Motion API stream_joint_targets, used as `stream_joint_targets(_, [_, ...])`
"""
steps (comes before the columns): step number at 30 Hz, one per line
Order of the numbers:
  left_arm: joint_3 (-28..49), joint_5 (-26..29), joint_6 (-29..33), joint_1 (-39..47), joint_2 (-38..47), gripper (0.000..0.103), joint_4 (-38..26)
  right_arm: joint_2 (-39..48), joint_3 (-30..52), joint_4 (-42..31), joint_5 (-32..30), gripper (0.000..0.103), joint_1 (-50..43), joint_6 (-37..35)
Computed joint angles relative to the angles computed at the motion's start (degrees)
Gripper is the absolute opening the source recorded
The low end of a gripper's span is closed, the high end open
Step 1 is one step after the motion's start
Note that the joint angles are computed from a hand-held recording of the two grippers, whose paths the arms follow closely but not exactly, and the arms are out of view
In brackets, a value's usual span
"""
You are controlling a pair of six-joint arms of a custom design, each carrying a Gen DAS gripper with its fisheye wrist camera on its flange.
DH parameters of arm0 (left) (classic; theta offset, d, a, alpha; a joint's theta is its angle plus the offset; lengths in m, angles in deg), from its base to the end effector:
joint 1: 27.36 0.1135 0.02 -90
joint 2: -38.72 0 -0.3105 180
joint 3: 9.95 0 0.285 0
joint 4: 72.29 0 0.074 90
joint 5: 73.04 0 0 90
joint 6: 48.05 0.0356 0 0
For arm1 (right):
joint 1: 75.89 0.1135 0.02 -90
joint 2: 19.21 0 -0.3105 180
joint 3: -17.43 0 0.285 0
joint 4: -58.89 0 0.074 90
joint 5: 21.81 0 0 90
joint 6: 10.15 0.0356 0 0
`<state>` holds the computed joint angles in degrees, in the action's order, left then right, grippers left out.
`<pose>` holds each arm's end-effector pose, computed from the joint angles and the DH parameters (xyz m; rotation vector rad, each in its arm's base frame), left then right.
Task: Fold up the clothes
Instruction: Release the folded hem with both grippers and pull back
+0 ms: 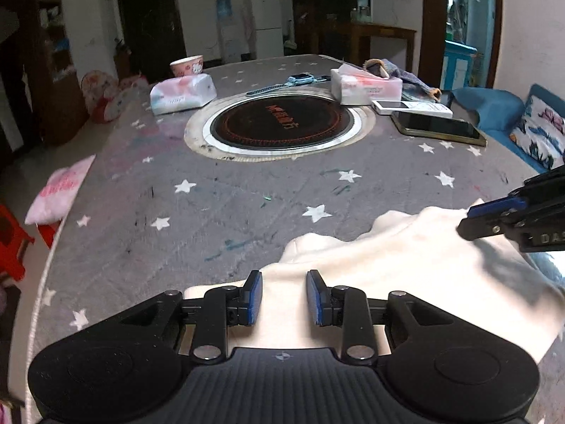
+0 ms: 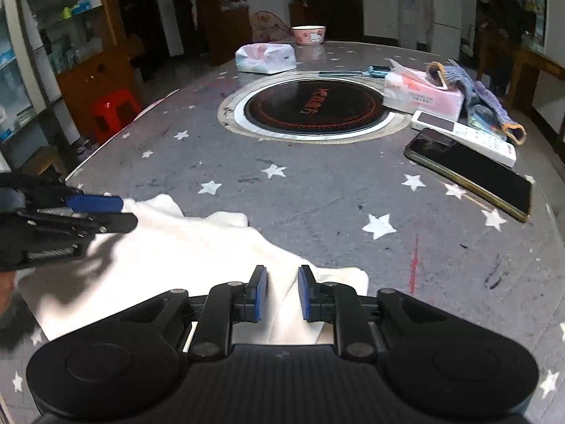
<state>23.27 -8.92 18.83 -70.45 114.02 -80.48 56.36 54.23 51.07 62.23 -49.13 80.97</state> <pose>0.1716 -0.1393 0.1413 0.2132 2.3252 -0.0113 0.2126 0.1114 0.1563 -0.5827 2.3360 0.3524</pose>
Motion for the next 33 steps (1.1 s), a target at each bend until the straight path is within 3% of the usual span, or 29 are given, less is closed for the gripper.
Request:
stream_joint_targets(3, [-0.2, -0.8, 0.3, -0.6, -0.7, 0.03, 0.8, -1.8, 0.3, 0.3, -0.1, 0.018, 1.6, -0.1])
stream_joint_targets(11, [0.0, -0.8, -0.9, -0.3, -0.5, 0.032, 0.6, 8.0, 3.4, 4.8, 0.8, 0.018, 5.3, 1.5])
stream_joint_targets(17, [-3.6, -5.2, -6.9, -7.3, -12.5, 0.031, -8.3, -4.5, 0.4, -4.8, -1.2, 0.02, 6.1, -1.3])
stream_joint_targets(22, [-5.6, -12.8, -18.6, -19.8, -18.8, 0.031, -19.5, -14.6, -4.0, -11.2, -1.3, 0.02, 8.5, -2.2])
stream_joint_targets(24, [-6.1, -15.8, -24.3, -24.5, -19.1, 0.031, -23.6, -17.5, -6.4, -12.0, 1.4, 0.02, 10.1, -2.3])
stream_joint_targets(27, [-7.5, -17.3, -29.3, -27.0, -18.9, 0.033, -25.5, -20.6, -10.0, -10.9, 1.5, 0.024, 9.0, -1.8])
stream_joint_targets(33, [-6.3, -14.5, -30.0, -24.9, -20.9, 0.038, -28.4, -24.9, -10.8, -15.0, 1.8, 0.024, 7.9, -3.2])
